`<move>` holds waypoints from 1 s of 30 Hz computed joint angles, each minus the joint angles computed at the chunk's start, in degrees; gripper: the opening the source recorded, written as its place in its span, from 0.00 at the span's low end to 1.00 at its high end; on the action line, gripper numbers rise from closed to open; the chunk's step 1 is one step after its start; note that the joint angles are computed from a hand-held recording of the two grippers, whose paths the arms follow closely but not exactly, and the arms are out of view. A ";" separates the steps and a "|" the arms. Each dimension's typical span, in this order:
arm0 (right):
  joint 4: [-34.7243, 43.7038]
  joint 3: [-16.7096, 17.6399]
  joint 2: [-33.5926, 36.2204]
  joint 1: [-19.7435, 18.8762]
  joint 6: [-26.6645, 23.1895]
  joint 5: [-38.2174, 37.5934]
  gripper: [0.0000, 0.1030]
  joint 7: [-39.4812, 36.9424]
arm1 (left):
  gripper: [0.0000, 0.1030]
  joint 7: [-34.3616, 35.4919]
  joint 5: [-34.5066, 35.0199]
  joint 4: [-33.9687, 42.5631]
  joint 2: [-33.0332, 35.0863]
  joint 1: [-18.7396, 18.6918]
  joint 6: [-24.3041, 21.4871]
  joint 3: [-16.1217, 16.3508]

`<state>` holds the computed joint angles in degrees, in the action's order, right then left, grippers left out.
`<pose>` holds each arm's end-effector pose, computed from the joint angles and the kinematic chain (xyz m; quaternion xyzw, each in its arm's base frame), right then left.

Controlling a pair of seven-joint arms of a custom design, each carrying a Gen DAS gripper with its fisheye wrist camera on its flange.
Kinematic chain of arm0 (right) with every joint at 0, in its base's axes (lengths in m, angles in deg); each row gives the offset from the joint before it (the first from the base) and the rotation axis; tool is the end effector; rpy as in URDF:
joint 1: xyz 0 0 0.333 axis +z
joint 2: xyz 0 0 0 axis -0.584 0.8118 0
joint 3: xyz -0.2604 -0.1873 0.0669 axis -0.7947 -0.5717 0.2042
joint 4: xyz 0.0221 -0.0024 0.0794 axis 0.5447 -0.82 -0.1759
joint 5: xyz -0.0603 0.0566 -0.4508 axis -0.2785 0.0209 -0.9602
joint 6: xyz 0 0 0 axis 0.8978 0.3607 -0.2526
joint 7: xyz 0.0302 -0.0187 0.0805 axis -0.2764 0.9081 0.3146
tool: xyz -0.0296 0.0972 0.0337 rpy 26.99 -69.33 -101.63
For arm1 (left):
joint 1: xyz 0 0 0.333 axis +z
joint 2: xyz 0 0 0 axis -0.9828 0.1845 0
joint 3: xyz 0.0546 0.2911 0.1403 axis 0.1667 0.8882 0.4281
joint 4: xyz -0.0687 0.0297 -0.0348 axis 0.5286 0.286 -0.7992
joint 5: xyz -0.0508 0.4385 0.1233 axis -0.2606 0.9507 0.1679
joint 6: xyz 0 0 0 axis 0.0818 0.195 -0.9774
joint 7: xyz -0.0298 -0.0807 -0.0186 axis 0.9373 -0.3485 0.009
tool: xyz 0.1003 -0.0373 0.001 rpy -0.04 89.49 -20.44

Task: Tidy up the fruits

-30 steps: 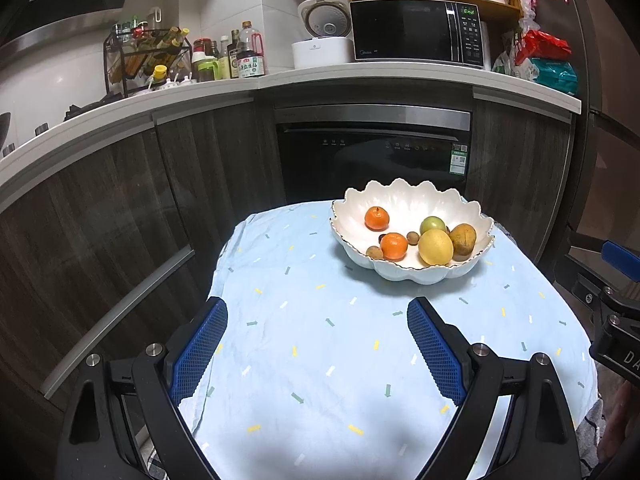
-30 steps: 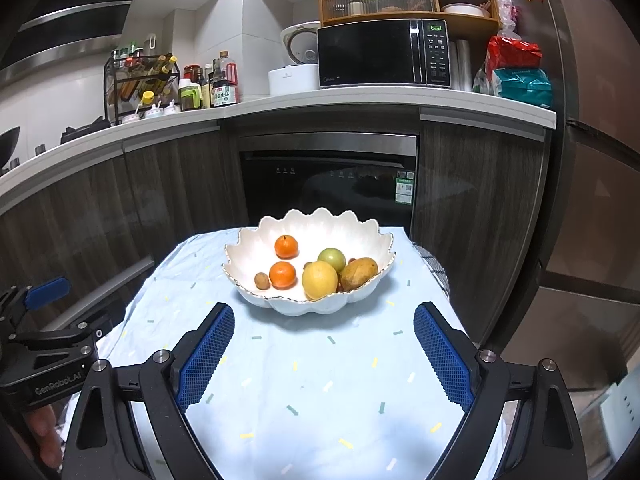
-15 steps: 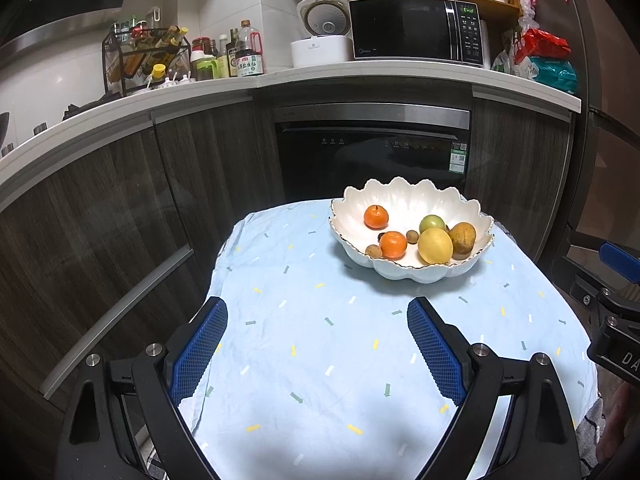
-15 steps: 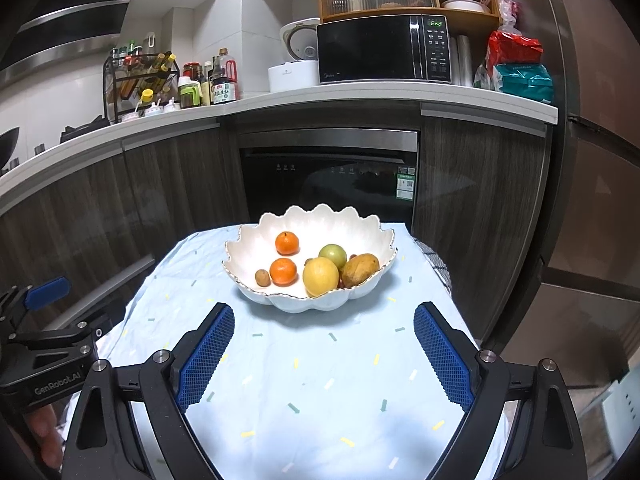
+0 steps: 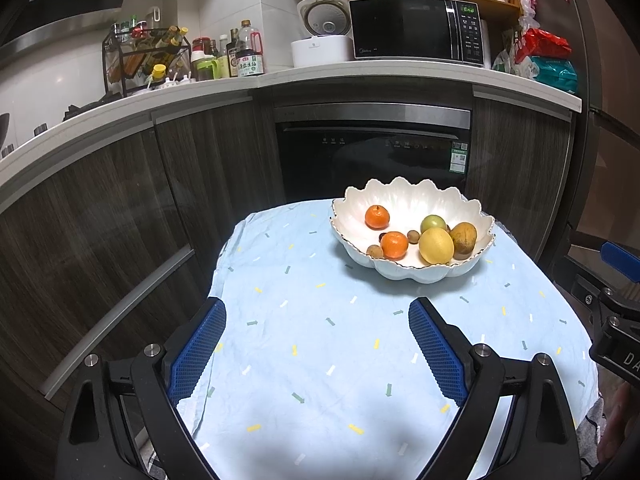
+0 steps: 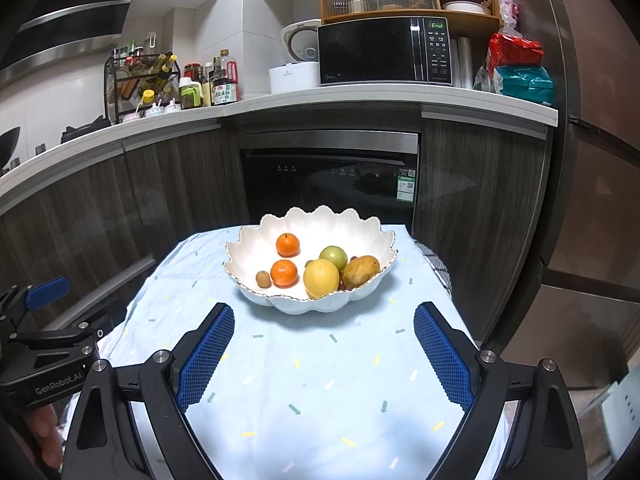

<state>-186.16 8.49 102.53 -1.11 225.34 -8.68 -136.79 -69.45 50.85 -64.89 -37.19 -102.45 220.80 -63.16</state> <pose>0.6263 0.4250 0.3642 -0.5606 0.6485 -0.3709 0.3573 0.6751 -0.3631 0.3645 -0.5444 0.6912 -0.3407 0.3314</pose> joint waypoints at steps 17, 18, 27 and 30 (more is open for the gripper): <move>-0.08 0.00 -0.12 -0.03 0.01 -0.08 0.90 0.23 | 0.97 -2.13 2.33 -0.04 -0.24 -0.23 -0.31 0.15; -0.05 0.01 -0.10 -0.04 0.05 -0.09 0.90 0.24 | 0.97 -2.42 2.63 -0.02 -0.25 -0.26 -0.39 0.17; -0.10 0.06 -0.13 -0.15 0.17 0.23 0.90 -0.24 | 0.97 -1.26 1.44 0.10 -0.06 0.25 -0.46 -0.39; -0.04 0.04 -0.08 -0.16 0.28 0.26 0.90 -0.30 | 0.97 -1.49 1.60 0.12 -0.08 0.04 -0.47 -0.16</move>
